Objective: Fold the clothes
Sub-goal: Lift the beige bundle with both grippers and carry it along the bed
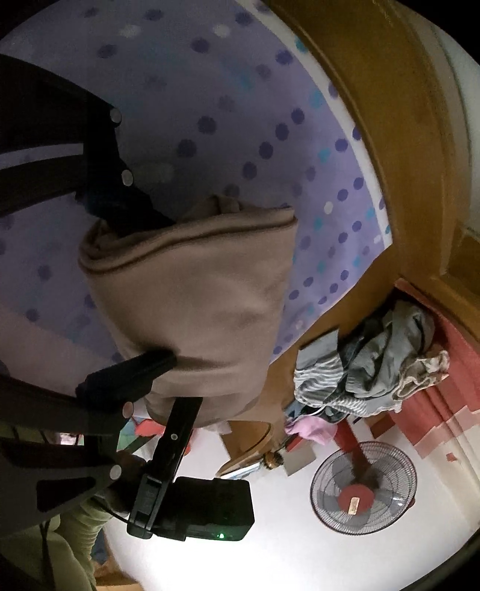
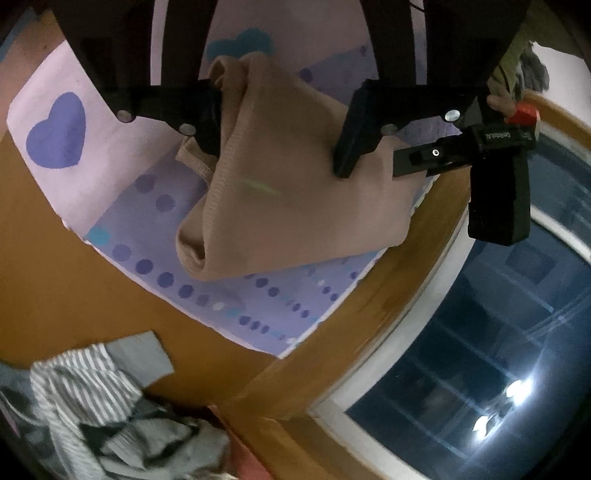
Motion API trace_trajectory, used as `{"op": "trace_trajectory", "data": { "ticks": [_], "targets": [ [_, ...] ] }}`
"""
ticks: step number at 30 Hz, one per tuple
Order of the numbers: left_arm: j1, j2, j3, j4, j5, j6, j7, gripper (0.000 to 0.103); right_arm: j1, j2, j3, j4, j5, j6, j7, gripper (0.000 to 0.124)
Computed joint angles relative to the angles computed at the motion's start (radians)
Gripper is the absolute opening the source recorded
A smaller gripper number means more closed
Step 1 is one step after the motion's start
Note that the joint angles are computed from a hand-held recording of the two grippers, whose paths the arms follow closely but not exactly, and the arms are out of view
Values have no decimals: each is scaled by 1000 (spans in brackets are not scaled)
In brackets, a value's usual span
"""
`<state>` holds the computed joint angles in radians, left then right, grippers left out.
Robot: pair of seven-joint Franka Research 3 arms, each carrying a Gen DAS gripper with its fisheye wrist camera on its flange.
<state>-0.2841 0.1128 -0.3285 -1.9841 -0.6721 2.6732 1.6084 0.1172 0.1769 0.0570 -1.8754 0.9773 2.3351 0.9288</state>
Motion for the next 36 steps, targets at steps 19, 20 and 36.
{"op": "trace_trajectory", "data": {
  "ticks": [19, 20, 36],
  "targets": [
    [2, -625, -149, -499, 804, 5, -1362, 64, 26, -111, -12, -59, 81, -400, -414, 52],
    [-12, -664, -152, -519, 808, -32, -1403, 64, 31, -117, -11, -67, 81, -421, -429, 52],
    [-414, -1351, -149, -818, 838, -586, -1797, 64, 249, -392, 51, -349, 107, -433, -496, 52]
  ]
}}
